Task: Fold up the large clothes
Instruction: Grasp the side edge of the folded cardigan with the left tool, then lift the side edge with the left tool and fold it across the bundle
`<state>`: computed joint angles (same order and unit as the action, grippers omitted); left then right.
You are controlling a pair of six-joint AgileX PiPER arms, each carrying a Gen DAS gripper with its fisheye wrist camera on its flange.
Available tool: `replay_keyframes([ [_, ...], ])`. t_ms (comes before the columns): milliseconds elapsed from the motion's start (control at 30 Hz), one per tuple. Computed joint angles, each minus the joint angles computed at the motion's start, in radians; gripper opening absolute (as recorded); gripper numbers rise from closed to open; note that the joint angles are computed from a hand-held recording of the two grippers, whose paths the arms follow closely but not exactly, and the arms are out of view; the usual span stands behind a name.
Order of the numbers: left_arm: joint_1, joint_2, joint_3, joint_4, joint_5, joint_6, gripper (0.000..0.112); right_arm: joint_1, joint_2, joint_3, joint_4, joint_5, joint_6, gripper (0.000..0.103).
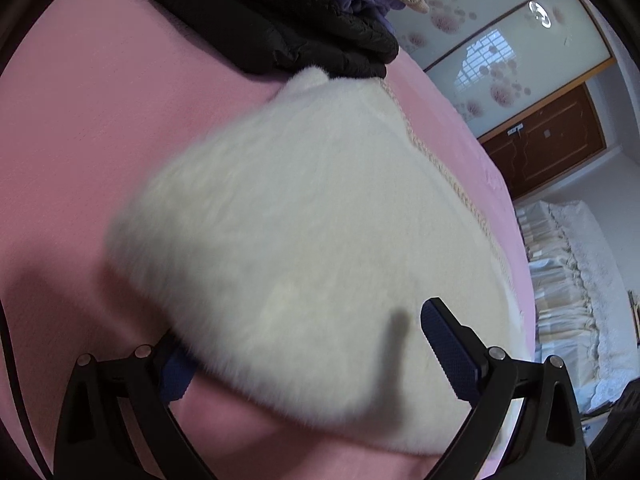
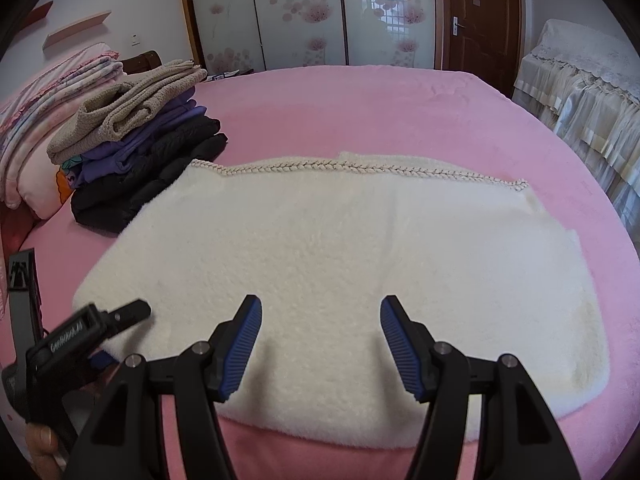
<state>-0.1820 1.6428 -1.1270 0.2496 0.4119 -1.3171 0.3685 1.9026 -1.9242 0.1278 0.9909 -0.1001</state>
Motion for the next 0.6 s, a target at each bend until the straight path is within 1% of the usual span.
replay_keyframes([
  [33, 0.003, 0.012, -0.011, 0.015, -0.005, -0.019, 0.099, 0.000, 0.002, 0.000, 0.004, -0.001, -0.008, 0.062],
  [100, -0.004, 0.017, -0.024, 0.093, 0.002, -0.114, 0.095, 0.000, 0.006, 0.001, 0.000, -0.003, -0.018, 0.062],
  [133, -0.005, 0.018, -0.031, 0.130, 0.018, -0.168, 0.090, 0.001, 0.008, 0.001, -0.003, -0.003, -0.024, 0.061],
  [200, -0.009, 0.032, -0.052, 0.163, 0.046, -0.225, 0.080, 0.002, 0.013, -0.002, -0.007, -0.005, -0.039, 0.059],
  [233, -0.013, 0.039, -0.065, 0.178, 0.068, -0.238, 0.067, 0.006, 0.016, -0.004, -0.018, -0.006, -0.043, 0.057],
  [267, -0.016, 0.045, -0.081, 0.169, 0.096, -0.210, 0.056, 0.010, 0.018, -0.003, -0.027, -0.011, -0.047, 0.056],
  [300, -0.017, 0.051, -0.098, 0.160, 0.110, -0.163, 0.048, 0.013, 0.020, -0.005, -0.034, -0.013, -0.050, 0.054],
  [333, -0.021, 0.047, -0.107, 0.170, 0.121, -0.133, 0.034, 0.014, 0.023, -0.007, -0.035, -0.012, -0.054, 0.052],
  [367, -0.030, 0.047, -0.128, 0.181, 0.153, -0.104, 0.028, 0.016, 0.028, -0.011, -0.038, -0.011, -0.055, 0.051],
  [433, -0.065, 0.059, -0.200, 0.230, 0.248, -0.072, 0.024, 0.020, 0.035, -0.015, -0.049, -0.012, -0.053, 0.044],
  [467, -0.082, 0.067, -0.234, 0.249, 0.290, -0.065, 0.022, 0.020, 0.039, -0.019, -0.050, -0.011, -0.053, 0.043],
  [533, -0.107, 0.071, -0.289, 0.281, 0.356, -0.052, 0.021, 0.017, 0.049, -0.026, -0.048, -0.004, -0.054, 0.037],
  [600, -0.136, 0.079, -0.342, 0.324, 0.402, -0.049, 0.019, 0.020, 0.067, -0.042, -0.062, 0.016, -0.052, 0.035],
])
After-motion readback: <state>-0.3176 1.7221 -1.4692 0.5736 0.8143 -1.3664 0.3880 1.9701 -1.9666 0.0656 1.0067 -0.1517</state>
